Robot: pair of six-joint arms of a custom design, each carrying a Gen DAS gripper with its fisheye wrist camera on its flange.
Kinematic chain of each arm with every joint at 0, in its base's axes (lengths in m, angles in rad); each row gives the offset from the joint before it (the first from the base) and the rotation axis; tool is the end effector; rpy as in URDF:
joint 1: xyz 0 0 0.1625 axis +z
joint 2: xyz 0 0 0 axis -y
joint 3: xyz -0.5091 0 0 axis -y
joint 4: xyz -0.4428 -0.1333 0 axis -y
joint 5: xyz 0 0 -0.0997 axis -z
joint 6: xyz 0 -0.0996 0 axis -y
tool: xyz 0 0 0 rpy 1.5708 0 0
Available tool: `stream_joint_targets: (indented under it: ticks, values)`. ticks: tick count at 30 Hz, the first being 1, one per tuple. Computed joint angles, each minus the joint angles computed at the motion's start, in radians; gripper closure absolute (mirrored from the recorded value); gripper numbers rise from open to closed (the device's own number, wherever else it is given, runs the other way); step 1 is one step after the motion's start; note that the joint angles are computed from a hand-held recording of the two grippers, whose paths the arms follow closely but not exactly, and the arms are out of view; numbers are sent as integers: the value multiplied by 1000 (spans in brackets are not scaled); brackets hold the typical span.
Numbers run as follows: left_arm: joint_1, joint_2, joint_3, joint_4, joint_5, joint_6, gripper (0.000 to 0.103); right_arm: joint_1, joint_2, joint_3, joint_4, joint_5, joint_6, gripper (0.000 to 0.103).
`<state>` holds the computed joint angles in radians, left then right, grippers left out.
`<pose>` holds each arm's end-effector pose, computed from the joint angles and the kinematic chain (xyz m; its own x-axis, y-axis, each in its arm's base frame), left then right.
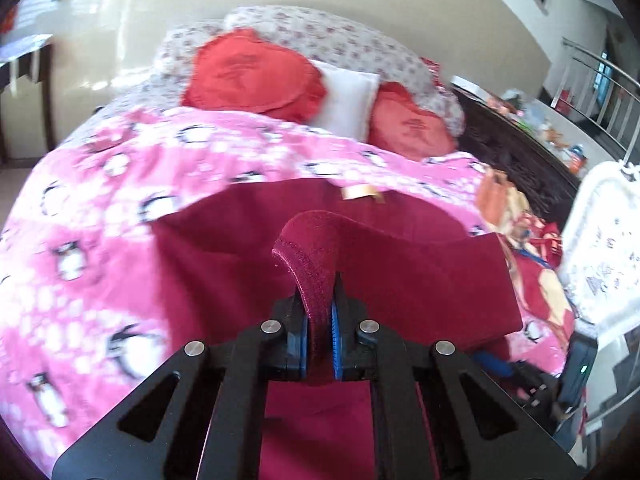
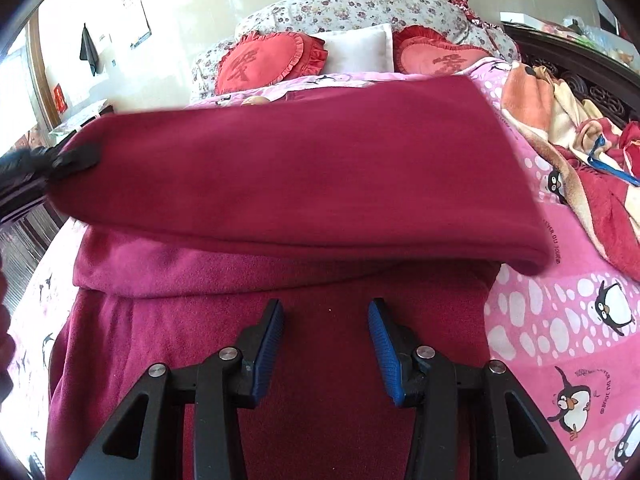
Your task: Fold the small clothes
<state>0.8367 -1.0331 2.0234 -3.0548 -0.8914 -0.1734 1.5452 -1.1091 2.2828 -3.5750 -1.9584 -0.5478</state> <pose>-0.2753 -0.5975 0.2085 -0.8672 0.1828 -0.4632 0.4470 0.6957 -0.5622 0.0820 -0.5356 0.2214 -0.7930 -0.0928 0.6021 -0.4636 0.7332 -0.4975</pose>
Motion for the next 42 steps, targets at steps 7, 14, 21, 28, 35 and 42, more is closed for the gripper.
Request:
stream_joint_targets:
  ticks: [7,14,21,28,35,42]
  values:
    - [62,6,-9,150,33,-58,91,3,2,0,-3,-7,-4,60]
    - [23,-13,74,16,167,9,86,-11,-64,31,45,65,29,60]
    - [-9,-13,102,-133,131,60,85,-1,-132,-25,69,157,-80,60]
    - [54,62,25,51,149,-54,86,6,-35,-208,412,-16,-210,62]
    - [83,134,-50,40,164,93,85,-54,-102,-84,314,57,-183,61]
    - [82,150,-23,-64,181,163,83,29,-112,-175,537,-96,-53,62]
